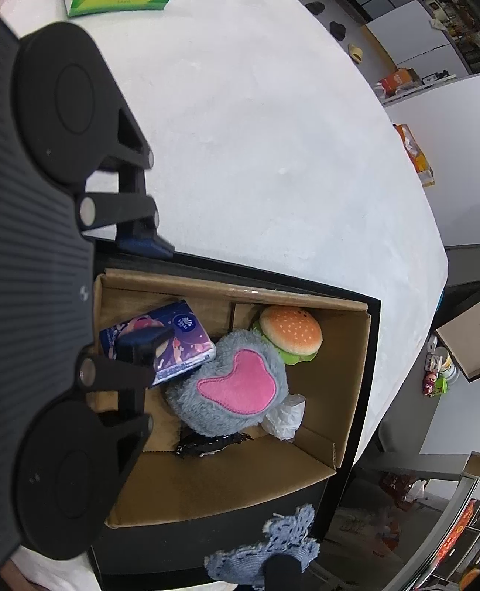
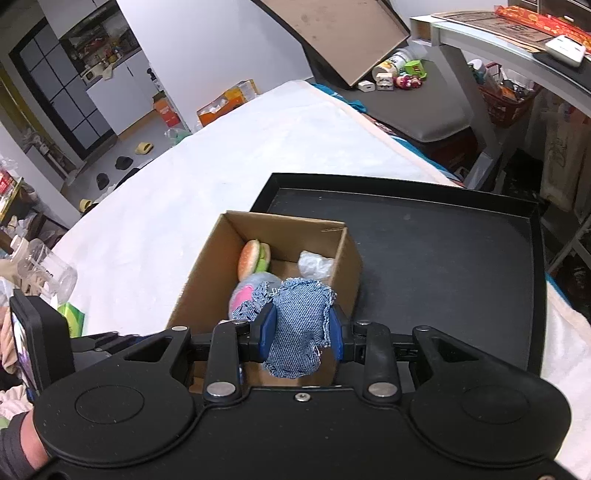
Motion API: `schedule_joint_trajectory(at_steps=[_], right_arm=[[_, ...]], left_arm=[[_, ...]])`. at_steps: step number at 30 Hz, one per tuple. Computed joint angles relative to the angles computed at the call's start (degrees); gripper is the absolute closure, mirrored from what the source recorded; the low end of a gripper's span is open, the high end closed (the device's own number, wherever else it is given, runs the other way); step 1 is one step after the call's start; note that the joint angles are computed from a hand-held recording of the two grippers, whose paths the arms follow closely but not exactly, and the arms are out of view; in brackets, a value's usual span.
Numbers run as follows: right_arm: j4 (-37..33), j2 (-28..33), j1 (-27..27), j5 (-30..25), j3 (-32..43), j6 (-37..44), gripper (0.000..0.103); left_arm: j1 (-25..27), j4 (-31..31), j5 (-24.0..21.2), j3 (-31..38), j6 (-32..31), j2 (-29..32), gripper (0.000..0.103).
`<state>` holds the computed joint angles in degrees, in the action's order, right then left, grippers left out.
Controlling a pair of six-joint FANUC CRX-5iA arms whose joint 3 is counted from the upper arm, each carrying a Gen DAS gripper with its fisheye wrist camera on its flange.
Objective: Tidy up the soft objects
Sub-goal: 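Carry the blue denim piece with the right gripper and release it into the box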
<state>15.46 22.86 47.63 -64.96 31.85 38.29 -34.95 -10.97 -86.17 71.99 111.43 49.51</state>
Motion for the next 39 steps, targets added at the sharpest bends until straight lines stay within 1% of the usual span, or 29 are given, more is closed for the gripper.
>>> schedule_joint_trajectory(at_steps=[2,6,8,9,14,21,22,23,25,33,36,39], right_arm=[[-0.5,0.4,0.1,0.1,0.6,0.5,0.073],[-1.1,0.9,0.4,0.5,1.5,1.8,0.073],[-1.6,1.4,0.5,0.0,2.2,2.4,0.073],[-1.9,1.7,0.5,-0.2,2.7,2.7,0.073],[-2.7,2.5,0.7,-0.5,3.8,3.5,0.073],[-5.2,4.6,0.7,-2.1,7.1,6.4,0.071],[-5.7,4.7,0.6,-2.2,7.4,6.9,0.068],[-6.5,5.0,0.6,-2.7,7.9,7.6,0.067],[-7.5,5.9,0.4,-4.6,9.6,7.9,0.049],[-6.1,3.7,0.4,-2.7,6.4,6.3,0.048],[-6.0,2.6,0.4,-2.3,5.1,5.8,0.048],[-5.8,1.8,0.4,-2.1,3.9,4.7,0.044]], left_arm=[[0.2,0.4,-0.2,0.1,0.5,0.2,0.079],[0.3,0.5,0.8,-1.7,0.8,-0.9,0.087],[0.1,-0.2,0.7,-1.8,1.1,-1.0,0.092],[0.1,-0.5,0.5,-1.5,1.2,-0.8,0.093],[-0.3,-1.5,2.2,-3.5,1.4,-2.1,0.093],[0.1,-0.9,2.6,-4.3,1.9,-2.4,0.093],[0.2,-0.7,2.5,-4.2,2.0,-2.4,0.093],[0.2,-0.6,2.3,-4.0,2.0,-2.3,0.093],[0.3,-0.5,2.1,-3.6,2.0,-2.0,0.093],[0.2,-0.6,1.9,-3.1,2.0,-2.1,0.092],[0.2,-0.1,0.7,-1.8,1.0,-1.5,0.090],[0.2,0.4,-1.7,0.9,0.8,-0.4,0.090]])
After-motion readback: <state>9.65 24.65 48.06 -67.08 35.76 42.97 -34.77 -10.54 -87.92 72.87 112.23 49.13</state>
